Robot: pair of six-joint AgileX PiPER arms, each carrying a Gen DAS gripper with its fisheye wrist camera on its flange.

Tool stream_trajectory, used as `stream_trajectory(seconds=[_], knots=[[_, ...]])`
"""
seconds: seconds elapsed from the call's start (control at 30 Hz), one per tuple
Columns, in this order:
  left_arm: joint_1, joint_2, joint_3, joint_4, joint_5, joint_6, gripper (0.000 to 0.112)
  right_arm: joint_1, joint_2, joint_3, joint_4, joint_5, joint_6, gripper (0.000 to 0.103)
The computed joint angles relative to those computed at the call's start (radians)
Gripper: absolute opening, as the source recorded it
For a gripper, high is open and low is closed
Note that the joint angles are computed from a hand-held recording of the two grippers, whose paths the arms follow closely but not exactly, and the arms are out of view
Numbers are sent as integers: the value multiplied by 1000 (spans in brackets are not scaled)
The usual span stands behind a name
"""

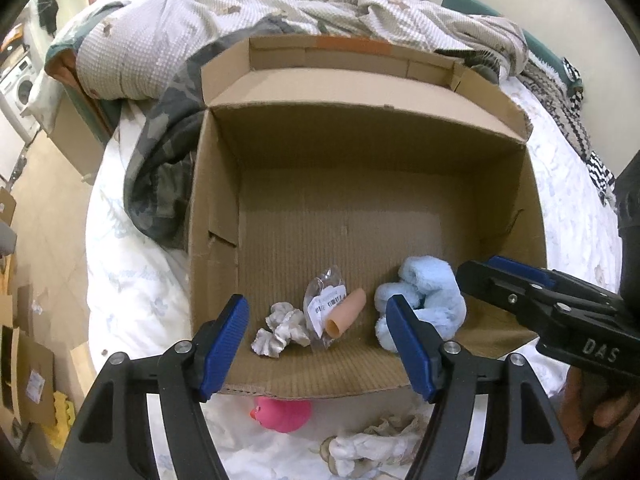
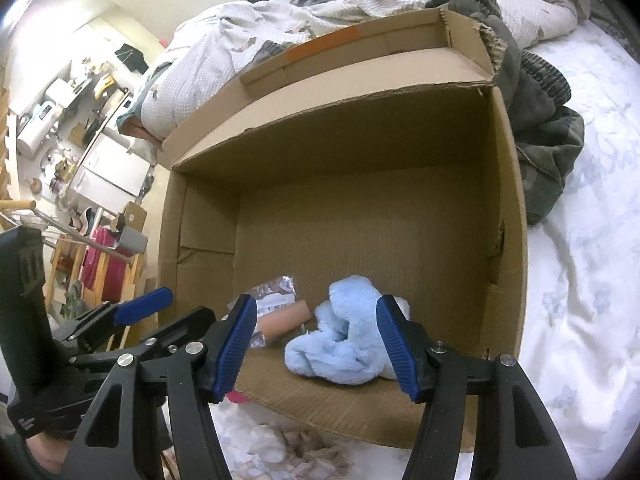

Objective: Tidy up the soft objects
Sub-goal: 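Lower the bag into the box with the left tool while the right tool drops the tan cylinder beside it, then grasp the pink rubber ball with the left tool while the right tool grasps the white cloth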

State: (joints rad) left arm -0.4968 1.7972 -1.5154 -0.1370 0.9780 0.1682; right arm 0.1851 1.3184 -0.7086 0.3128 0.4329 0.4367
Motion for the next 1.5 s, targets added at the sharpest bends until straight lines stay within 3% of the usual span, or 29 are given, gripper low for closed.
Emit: stream_trajectory(seconds=[0.13, 0.23, 0.67, 1.1, 1.23, 1.5], knots=[[42, -73, 41, -72, -26, 44, 68, 14, -13, 2, -63, 9, 70, 66], [44, -113, 66, -29, -54, 32, 68, 34, -21, 3, -135, 20, 139, 66], [169, -218, 136, -54, -16, 53, 68, 156, -139, 24, -365, 103, 420, 66], [226, -222, 228, -22, -5, 52, 68, 373, -283, 101, -552, 190, 757, 66], [240, -188, 222, -38, 31, 67, 68, 432, -308, 128, -570, 207, 839, 66], [242, -121, 208, -9, 73, 15, 68, 421, -275, 152, -493, 142, 828, 66]])
